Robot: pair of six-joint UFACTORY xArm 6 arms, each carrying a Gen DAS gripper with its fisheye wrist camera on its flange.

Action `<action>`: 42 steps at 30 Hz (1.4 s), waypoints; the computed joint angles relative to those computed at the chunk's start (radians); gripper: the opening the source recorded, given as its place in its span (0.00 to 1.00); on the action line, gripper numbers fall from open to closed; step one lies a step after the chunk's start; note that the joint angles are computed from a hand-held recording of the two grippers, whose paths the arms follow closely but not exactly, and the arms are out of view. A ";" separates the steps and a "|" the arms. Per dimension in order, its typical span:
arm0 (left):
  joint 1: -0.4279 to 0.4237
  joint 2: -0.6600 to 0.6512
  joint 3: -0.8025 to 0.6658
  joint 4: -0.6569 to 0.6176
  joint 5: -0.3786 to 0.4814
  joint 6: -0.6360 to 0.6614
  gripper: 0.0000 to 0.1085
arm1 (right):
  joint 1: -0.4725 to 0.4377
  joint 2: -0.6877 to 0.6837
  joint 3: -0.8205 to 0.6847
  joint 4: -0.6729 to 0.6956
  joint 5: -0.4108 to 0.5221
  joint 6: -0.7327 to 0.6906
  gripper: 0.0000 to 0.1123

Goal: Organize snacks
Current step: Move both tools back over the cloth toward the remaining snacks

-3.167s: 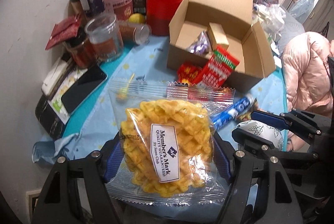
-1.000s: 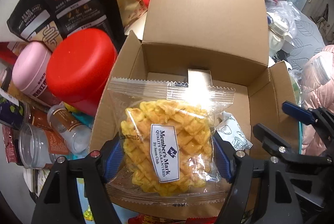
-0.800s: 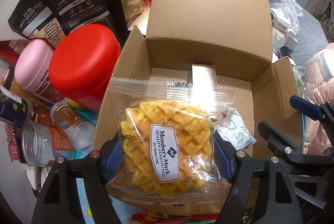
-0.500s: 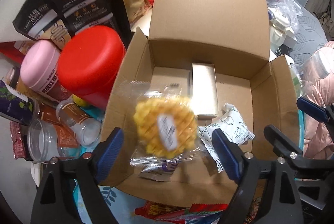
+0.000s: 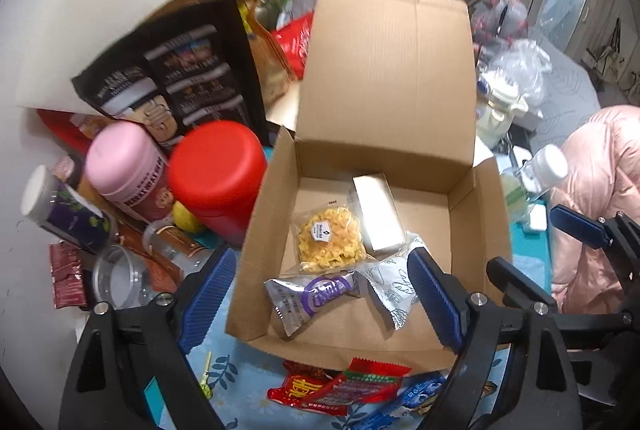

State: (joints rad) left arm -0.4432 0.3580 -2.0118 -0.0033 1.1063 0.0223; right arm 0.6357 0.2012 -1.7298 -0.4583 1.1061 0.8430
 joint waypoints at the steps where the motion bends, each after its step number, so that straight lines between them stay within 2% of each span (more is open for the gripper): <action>1: 0.002 -0.016 0.013 0.002 -0.006 -0.005 0.82 | 0.006 0.002 -0.014 -0.005 0.006 -0.004 0.70; 6: 0.016 -0.081 0.058 0.014 -0.026 -0.027 0.82 | 0.032 0.007 -0.064 -0.027 0.029 -0.009 0.70; 10: 0.025 -0.156 0.128 0.061 -0.074 -0.072 0.82 | 0.058 0.010 -0.101 -0.054 0.043 0.008 0.70; 19: 0.073 -0.332 0.290 0.044 -0.163 -0.080 0.82 | 0.132 0.009 -0.154 -0.097 0.066 0.035 0.70; 33: 0.127 -0.614 0.554 0.010 -0.194 -0.044 0.82 | 0.278 0.002 -0.196 -0.168 0.126 0.101 0.70; 36: 0.140 -0.664 0.601 0.003 -0.193 -0.035 0.82 | 0.307 0.008 -0.206 -0.180 0.141 0.114 0.73; 42: 0.162 -0.747 0.689 -0.008 -0.181 -0.020 0.82 | 0.351 -0.002 -0.180 -0.181 0.133 0.151 0.74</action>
State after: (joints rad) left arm -0.2808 -0.3887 -1.3227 -0.0111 0.9249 0.0027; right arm 0.9871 0.1997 -1.9096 -0.6391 1.2396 0.9936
